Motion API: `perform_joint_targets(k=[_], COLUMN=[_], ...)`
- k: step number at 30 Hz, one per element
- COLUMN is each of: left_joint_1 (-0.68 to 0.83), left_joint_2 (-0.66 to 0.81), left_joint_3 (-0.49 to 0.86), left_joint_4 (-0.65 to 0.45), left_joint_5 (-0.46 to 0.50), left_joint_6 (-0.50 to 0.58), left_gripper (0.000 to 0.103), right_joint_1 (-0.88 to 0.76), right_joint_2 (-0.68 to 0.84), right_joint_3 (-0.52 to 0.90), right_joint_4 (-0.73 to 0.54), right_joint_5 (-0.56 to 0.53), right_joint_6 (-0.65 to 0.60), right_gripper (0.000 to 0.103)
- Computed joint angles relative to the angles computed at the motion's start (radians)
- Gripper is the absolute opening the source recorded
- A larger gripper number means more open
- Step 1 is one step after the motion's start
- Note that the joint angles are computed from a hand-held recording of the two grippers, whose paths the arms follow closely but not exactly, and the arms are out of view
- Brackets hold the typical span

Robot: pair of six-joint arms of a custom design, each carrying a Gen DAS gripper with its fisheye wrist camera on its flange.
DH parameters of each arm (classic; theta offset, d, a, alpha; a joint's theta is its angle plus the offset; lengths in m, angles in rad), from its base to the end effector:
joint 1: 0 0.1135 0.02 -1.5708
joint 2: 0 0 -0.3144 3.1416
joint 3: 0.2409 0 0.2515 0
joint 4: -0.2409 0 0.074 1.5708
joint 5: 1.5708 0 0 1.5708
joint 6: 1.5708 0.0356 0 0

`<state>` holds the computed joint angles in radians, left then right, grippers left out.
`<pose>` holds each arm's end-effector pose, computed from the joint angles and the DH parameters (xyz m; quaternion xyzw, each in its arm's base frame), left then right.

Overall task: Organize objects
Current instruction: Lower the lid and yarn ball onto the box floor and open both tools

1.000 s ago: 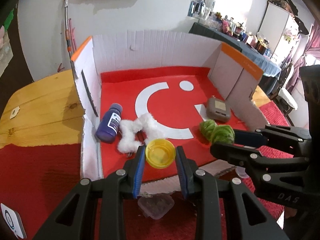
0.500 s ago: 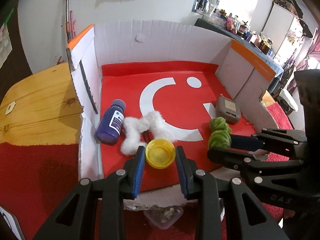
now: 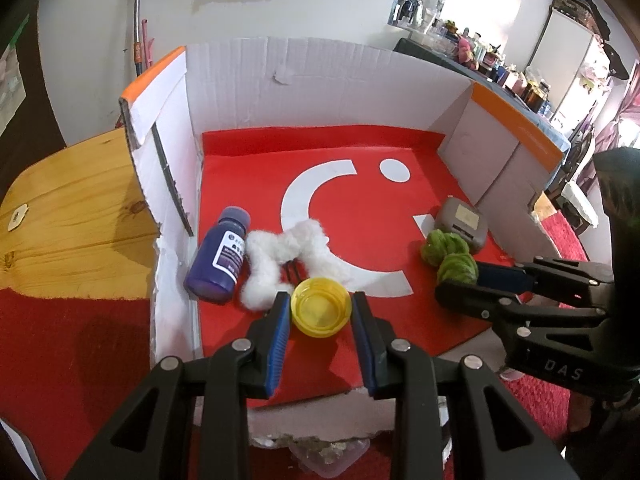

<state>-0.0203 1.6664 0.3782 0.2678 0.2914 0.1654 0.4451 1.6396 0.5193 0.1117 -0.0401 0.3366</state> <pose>0.2320 -0.0149 0.1165 0.1276 0.9444 -0.1199 0.2783 0.2344 0.1134 0.1407 -0.0576 0.9588 0.1235 0.2491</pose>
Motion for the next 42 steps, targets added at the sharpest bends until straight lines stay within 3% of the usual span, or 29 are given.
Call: perform_joint_targets(k=[26, 34, 35, 38, 42], left_joint_1=[-0.017, -0.016, -0.015, -0.013, -0.016], left_joint_2=[0.021, 0.023, 0.022, 0.011, -0.004], left_joint_3=[-0.005, 0.001, 0.001, -0.003, -0.016], left_joint_4=[0.036, 0.035, 0.037, 0.038, 0.047], left_joint_5=[-0.019, -0.018, -0.015, -0.012, -0.015], left_joint_6=[-0.02, -0.021, -0.022, -0.024, -0.035], left_gripper=[0.032, 0.038, 0.039, 0.042, 0.043], right_joint_1=[0.002, 0.017, 0.016, 0.03, 0.026], right_joint_2=[0.0, -0.01, -0.01, -0.023, -0.042], right_joint_3=[-0.014, -0.016, -0.016, -0.021, -0.033], right_joint_4=[0.03, 0.027, 0.028, 0.028, 0.032], right_joint_5=[0.035, 0.05, 0.049, 0.069, 0.067], right_joint_6=[0.004, 0.019, 0.018, 0.025, 0.024], right_gripper=[0.031, 0.032, 0.033, 0.052, 0.053])
